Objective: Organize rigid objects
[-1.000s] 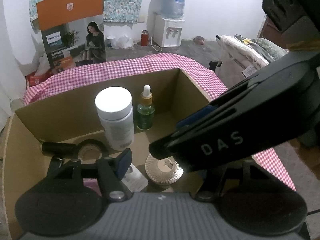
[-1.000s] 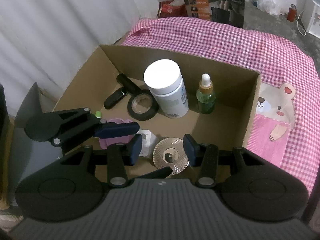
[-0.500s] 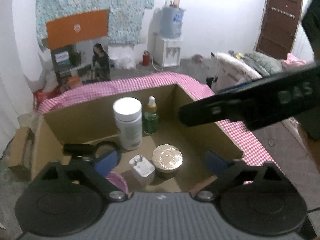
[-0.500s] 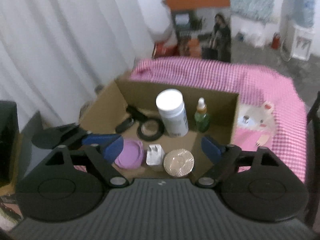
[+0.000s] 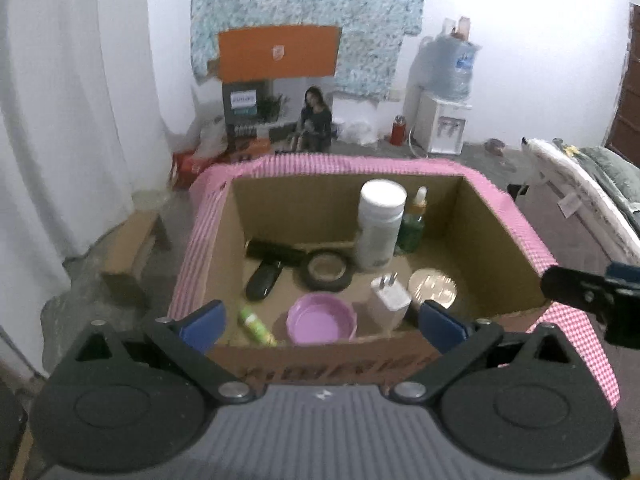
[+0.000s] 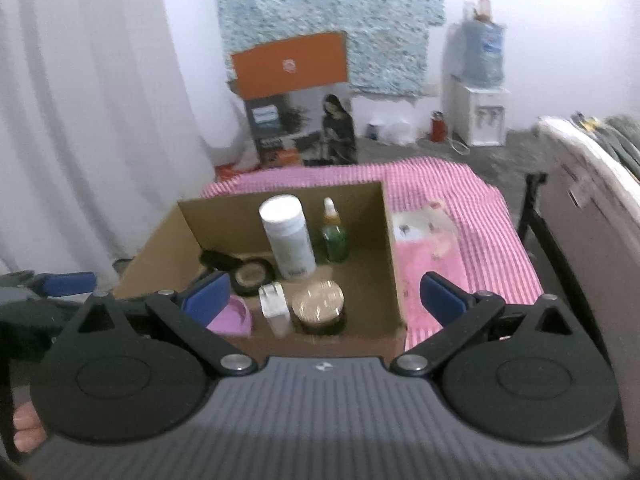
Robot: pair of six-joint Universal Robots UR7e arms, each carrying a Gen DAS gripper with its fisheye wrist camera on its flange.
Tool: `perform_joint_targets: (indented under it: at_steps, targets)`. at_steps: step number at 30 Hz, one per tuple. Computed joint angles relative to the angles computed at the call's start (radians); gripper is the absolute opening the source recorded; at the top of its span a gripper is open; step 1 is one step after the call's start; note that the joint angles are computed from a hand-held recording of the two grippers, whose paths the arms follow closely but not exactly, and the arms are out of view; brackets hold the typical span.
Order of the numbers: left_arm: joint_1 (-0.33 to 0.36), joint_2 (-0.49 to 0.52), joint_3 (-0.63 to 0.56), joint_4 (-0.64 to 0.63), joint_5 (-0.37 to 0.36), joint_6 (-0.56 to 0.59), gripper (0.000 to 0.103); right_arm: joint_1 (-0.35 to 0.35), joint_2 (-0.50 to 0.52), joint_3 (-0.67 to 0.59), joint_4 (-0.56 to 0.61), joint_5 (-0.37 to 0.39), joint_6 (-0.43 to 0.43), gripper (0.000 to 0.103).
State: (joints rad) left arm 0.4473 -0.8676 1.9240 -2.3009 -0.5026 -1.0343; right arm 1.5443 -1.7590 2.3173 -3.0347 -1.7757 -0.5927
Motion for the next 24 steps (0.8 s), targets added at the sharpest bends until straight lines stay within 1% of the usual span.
perform_joint_targets:
  at_steps: [2,4,7,10,15,18,24]
  targets:
    - [0.003,-0.013,0.009,0.044,-0.011,-0.04,0.103,-0.005,0.003,0.017,-0.01,-0.019,0.015,0.102]
    - [0.003,-0.017,0.01,0.103,-0.013,-0.106,0.103,-0.003,0.018,0.029,-0.017,-0.045,0.01,0.102]
    - [0.012,-0.021,0.005,0.141,-0.036,-0.127,0.103,0.01,0.057,0.031,-0.018,-0.081,0.004,0.102]
    - [0.014,-0.016,-0.012,0.221,-0.034,-0.169,0.103,0.018,0.086,0.021,0.001,-0.087,0.019,0.102]
    - [0.018,-0.014,-0.021,0.234,-0.048,-0.162,0.103,0.029,0.123,0.012,0.007,-0.113,0.026,0.102]
    - [0.022,-0.008,-0.031,0.248,-0.048,-0.163,0.103,0.031,0.13,0.005,0.021,-0.114,0.031,0.102]
    - [0.027,-0.007,-0.038,0.252,-0.046,-0.16,0.103,0.028,0.147,-0.002,0.014,-0.125,0.036,0.102]
